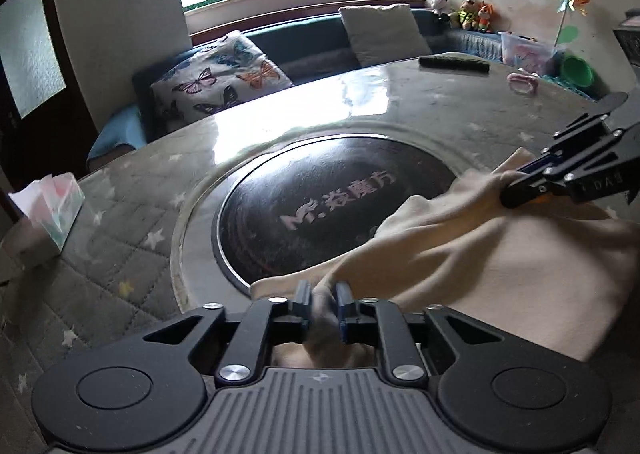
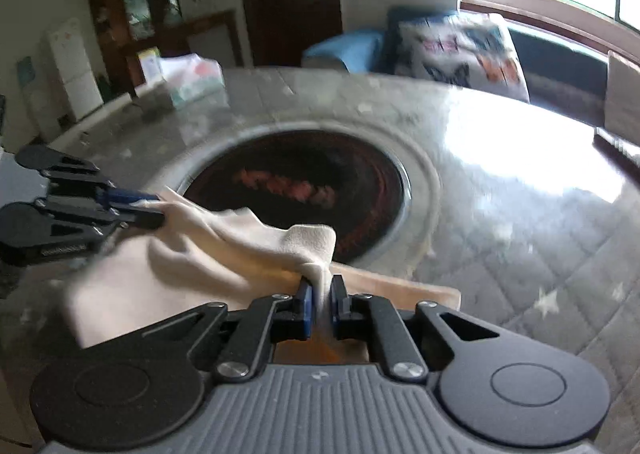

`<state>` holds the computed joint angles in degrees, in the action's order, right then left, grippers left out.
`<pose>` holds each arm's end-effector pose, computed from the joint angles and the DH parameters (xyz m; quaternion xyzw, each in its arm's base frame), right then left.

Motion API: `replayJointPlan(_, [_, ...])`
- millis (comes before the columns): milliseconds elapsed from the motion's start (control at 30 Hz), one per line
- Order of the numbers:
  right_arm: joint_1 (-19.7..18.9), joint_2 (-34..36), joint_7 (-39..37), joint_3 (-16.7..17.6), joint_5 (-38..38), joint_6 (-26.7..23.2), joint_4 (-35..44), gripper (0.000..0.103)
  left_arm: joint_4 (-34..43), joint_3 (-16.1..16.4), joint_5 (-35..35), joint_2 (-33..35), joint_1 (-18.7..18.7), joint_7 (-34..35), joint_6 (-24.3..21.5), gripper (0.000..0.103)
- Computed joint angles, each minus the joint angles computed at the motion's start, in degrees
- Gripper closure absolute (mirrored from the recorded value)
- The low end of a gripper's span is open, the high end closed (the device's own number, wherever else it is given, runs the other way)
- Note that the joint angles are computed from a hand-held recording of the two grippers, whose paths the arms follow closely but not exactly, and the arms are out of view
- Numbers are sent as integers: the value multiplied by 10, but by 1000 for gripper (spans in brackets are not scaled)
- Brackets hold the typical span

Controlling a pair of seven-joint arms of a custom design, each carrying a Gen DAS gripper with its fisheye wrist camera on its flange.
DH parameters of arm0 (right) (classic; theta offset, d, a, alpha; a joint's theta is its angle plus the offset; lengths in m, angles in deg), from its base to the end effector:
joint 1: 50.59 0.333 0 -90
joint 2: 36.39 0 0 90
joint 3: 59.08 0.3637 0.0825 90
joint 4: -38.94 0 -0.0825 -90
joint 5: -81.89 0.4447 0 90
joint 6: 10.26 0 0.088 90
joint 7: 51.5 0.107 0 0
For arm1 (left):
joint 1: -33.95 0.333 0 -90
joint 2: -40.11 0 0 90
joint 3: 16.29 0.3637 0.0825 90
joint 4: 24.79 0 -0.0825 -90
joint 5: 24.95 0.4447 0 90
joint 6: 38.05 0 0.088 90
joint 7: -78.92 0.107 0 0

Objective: Fold clothes

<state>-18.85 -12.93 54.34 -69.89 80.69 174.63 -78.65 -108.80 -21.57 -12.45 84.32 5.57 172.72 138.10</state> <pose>0.6510 0.2622 0.3280 -0.7038 0.6017 -0.1996 0.3205 0.7101 -0.4682 0.3209 -0.3388 0.8477 -0.3389 0.2275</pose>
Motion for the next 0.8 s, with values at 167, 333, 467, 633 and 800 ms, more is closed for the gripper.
replayJointPlan(167, [71,-6,15,-75,15,23,-24,84,-4,40,0,-10,-27,-39,11,78])
replayJointPlan(333, [11,-20,-9,-12,30,48,-24,84,-13,-36,-5,-19,22,-8,31,78])
replayJointPlan(467, [-109,-8,-21,112,27,21,3,84,12,-129,-25,1,75,61,-12,78])
replayJointPlan(633, [-180,17,-38,187,31,-14,32,84,51,-152,-54,29,74,121,-56,79])
replayJointPlan(800, [-147,30,-49,156,24,-27,52,100,114,-111,-79,63,36,109,-90,79])
